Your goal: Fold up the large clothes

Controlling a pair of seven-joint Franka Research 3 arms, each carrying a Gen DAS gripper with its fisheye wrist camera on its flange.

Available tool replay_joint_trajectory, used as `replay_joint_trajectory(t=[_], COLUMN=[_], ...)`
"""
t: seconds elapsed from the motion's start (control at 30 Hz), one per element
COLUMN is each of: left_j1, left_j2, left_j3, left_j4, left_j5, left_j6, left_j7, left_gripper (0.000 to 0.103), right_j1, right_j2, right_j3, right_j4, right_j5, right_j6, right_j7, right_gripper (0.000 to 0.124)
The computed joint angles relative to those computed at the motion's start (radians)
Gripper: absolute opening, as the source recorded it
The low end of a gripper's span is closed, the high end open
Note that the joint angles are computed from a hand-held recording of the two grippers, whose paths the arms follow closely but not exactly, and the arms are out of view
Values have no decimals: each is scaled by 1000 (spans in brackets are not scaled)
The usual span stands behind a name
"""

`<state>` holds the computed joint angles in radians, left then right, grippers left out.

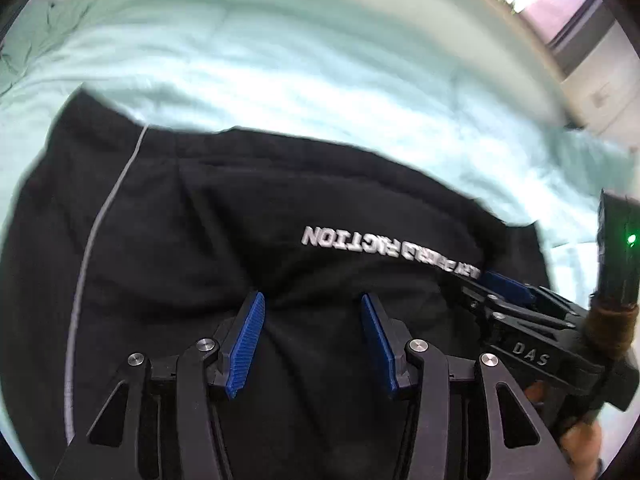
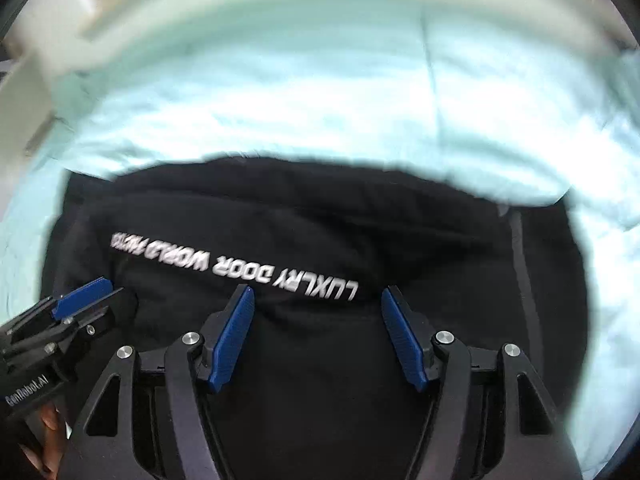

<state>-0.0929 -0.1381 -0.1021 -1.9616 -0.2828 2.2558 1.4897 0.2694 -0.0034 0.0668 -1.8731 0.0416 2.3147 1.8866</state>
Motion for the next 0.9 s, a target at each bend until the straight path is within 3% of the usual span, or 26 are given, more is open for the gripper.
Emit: replay_joint_trajectory(t=[0.13, 0.27, 0.37, 0.47, 0.6, 0.67, 0.8, 0.9], left_j1=[-3, -22, -40, -60, -90, -93, -87, -72], left_j2=[7, -37, -132, -261, -392, -376, -308, -294], left_j3=[-33, -16, 12, 25, 49, 63, 89, 67], left_j4=[3, -28, -81, -162, -273, -299, -318, -283], left_j5=[162, 91, 8, 20, 28, 24, -31, 8], left_j6=[10, 30, 33, 45, 11, -43, -17, -52], left_j7=[-66, -37, 14, 51, 40, 6, -24, -37], left_gripper=[54, 54, 54, 54, 54, 54, 54, 54], right_j1=[6, 5, 1, -17, 8, -6, -2, -11], right_j2=[-4, -64, -186, -310, -402, -397, -348, -333], right_j3=[4, 7, 11, 66, 83, 120, 114, 144], right_j4=[-20, -84, -170, -225, -320, -344, -336, -319], right_j5=[-65, -16, 34, -46, 39, -11, -11, -120], right_j6=[21, 71, 93, 16, -16, -23, -6, -13], right_j7=[23, 4, -10, 63, 67, 100, 116, 139], right_gripper=[69, 69, 69, 69, 69, 69, 70, 78])
